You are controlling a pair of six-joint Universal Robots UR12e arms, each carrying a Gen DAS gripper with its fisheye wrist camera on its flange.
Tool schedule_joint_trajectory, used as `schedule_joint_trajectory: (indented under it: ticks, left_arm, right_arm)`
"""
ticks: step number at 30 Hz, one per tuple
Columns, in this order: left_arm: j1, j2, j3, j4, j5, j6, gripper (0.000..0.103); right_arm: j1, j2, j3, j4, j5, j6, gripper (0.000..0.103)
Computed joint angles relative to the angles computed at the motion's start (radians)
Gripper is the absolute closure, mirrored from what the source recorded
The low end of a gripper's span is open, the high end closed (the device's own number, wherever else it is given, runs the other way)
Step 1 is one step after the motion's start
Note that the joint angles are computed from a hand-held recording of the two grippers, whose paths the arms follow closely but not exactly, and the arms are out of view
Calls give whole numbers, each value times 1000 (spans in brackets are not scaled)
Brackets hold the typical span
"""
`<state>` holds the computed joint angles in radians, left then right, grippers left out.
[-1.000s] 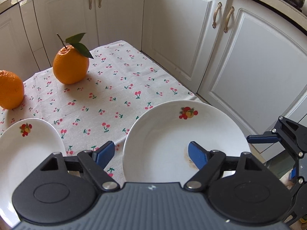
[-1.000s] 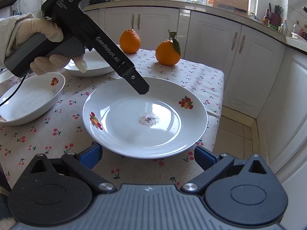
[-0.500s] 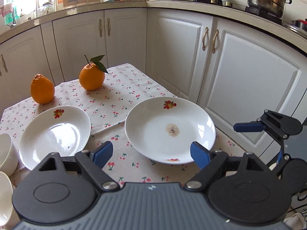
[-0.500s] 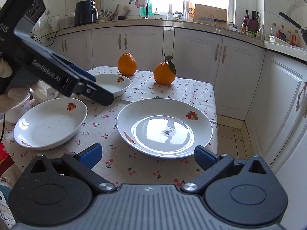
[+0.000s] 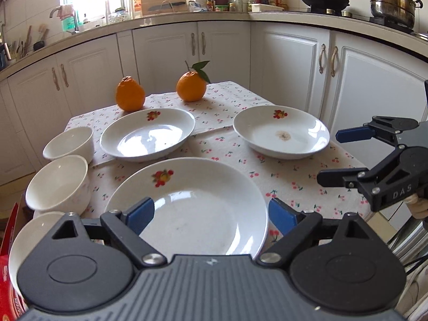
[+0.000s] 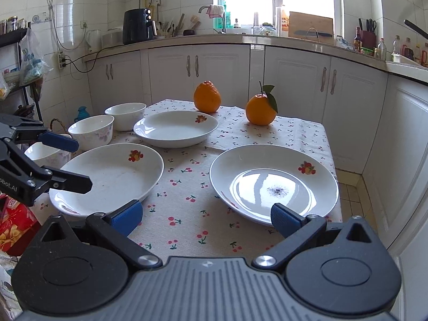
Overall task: Organize plates and bowls
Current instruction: 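Move the right gripper to the large fruit-decal plate and grasp its rim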
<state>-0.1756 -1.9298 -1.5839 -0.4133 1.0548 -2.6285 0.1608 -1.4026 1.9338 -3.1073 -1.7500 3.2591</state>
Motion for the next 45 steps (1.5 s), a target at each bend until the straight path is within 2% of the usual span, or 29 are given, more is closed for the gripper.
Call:
schedule_joint_trajectory:
  ticks: [4,9,13,24,34,39,45]
  left_arm:
    - [23,23,-47,7,7,-9,11]
    - [39,42,-92,25,37,24,10]
    - [44,37,-94,-1,47,19,10]
    - [41,2,-76,-4,24,-12,10]
    - [36,-10,-79,37,31,-40,0]
    - [32,-10,-78,41,45,-52,0]
    - [31,-8,-87,63,52,-66,0]
  right_arm:
    - [10,6,-9,13,0,-9,0]
    - [19,12,-24,35,13,-32,0]
    - [24,17,-39,54,22,-53,0]
    - [22,28,-74,117,56,-98,0]
    - [-14,54,-136,207,219,-201,0]
    - [-32,79,-176,246,306,-258,0]
    - [-53,119,-232,326,402,-288,0]
